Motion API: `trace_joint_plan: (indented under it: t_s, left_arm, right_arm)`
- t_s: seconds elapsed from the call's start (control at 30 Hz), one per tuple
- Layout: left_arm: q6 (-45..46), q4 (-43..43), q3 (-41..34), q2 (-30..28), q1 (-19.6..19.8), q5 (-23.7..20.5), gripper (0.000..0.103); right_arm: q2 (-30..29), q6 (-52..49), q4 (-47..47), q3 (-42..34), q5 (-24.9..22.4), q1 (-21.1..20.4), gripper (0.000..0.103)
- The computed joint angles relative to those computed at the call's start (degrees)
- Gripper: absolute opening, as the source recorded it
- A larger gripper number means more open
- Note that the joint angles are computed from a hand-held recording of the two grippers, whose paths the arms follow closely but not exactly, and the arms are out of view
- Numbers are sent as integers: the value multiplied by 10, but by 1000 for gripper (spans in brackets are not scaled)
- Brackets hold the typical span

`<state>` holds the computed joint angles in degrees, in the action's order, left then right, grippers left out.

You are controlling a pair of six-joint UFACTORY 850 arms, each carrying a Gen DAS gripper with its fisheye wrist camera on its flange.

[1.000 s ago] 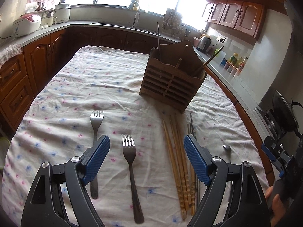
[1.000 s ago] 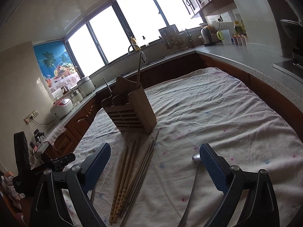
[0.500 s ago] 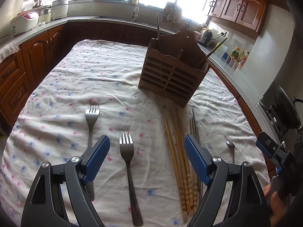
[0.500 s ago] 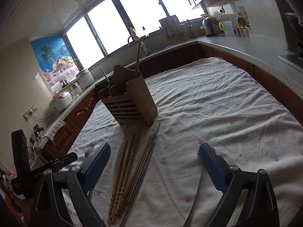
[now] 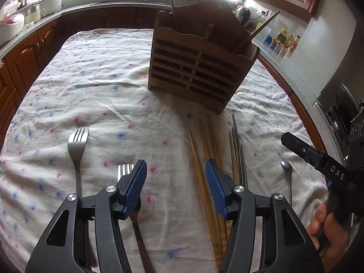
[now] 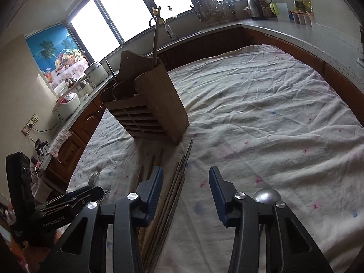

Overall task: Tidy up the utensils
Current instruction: 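Grasp a wooden chopstick with the left tool while the right tool grasps a metal chopstick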

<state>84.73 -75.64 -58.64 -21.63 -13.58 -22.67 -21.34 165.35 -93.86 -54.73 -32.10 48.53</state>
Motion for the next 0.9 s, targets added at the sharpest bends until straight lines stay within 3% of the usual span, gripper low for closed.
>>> trace_joint_plan:
  t_s: [0.13, 0.23, 0.4, 0.53, 0.67, 0.7, 0.83, 0.9]
  left_arm:
    - [-55, 54, -29, -26, -11, -3, 47]
    - [-95, 90, -51, -43, -17, -9, 43]
    - [-136, 131, -78, -66, -25, -17, 36]
    - [-152, 152, -91, -79, -31, -21, 28]
    - [-178, 177, -103, -93, -37, -22, 27]
    - [-188, 186, -107, -97, -39, -24, 27]
    - [-183, 187, -104, -96, -51, -3, 27]
    - [-181, 193, -102, -95, -57, 14, 21]
  right_arm:
    - [-21, -2, -17, -19, 39, -29, 35]
    - [-39, -5, -27, -36, 71, -51, 25]
    - [-76, -41, -11, -71, 112, -79, 17]
    - [-97, -78, 13, -94, 121, -89, 13]
    - [-119, -178, 98, -121, 128, -98, 8]
    - [-124, -220, 132, -130, 118, -97, 5]
    - [-133, -314, 203, -149, 101, -94, 6]
    - [-139, -343, 220, -157, 90, -91, 6]
